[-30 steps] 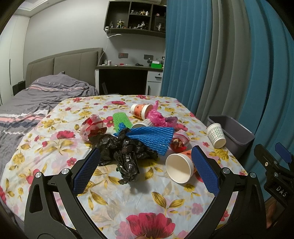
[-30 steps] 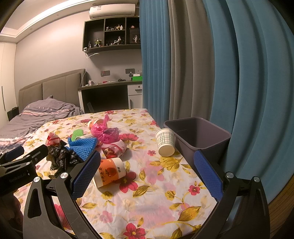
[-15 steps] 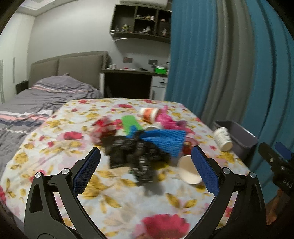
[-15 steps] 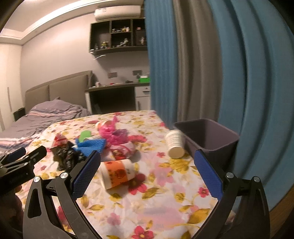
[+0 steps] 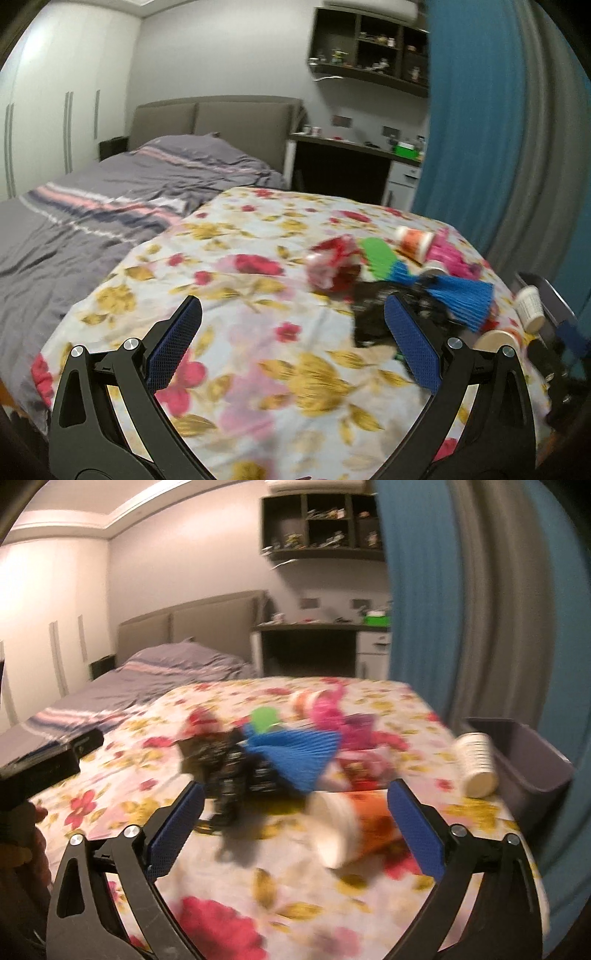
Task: Collect trash
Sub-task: 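Grasp a black plastic bag with the right gripper and lift it, then grasp the other black plastic bag with the left gripper while the right gripper holds its bag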
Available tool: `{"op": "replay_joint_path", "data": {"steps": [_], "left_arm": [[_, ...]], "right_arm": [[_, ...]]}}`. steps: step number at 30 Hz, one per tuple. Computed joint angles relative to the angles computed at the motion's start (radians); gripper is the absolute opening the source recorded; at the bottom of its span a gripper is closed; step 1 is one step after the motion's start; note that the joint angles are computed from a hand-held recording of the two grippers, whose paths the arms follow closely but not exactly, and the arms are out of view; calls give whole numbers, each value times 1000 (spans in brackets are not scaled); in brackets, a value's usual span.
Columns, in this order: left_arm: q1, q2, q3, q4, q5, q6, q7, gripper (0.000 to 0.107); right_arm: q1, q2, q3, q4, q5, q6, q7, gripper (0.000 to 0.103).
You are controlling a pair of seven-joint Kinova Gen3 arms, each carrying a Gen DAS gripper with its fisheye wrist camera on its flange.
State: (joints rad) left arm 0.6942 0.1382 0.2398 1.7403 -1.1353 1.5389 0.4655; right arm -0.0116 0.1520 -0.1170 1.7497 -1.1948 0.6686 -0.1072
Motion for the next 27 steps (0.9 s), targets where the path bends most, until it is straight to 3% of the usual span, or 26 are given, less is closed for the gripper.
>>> {"op": "replay_joint_path", "data": {"steps": [4,7,9,12,15,17,22,27], "left_arm": [[-15,-29,-1,37,19,8,26,98],[-33,-51,6,64,27,-6,41,98],[-47,-62,11,78,31,-22,45,98],[-61,-71,21,92,29,-40,51,98],[-76,-71,24,97,26,-68,46,98],[-81,-68,24,94,26,-82,38,98],[-88,-58,20,86,20,-118,25,98],[-89,-40,13,62,8,-161,-9,98]], "right_arm": [[-60,55,-17,-70,150,28,-150,89],[-149,96,15,-125,264,32,-272,68],[-210,116,67,-162,328,60,-354,63],[-274,169,116,-240,430,125,-476,44],[-217,188,10,-261,534,118,-558,28],[-178,186,-56,-249,575,93,-558,12],[-86,130,-134,-158,478,7,-397,6],[108,66,-265,-82,283,-65,-205,5]]}}
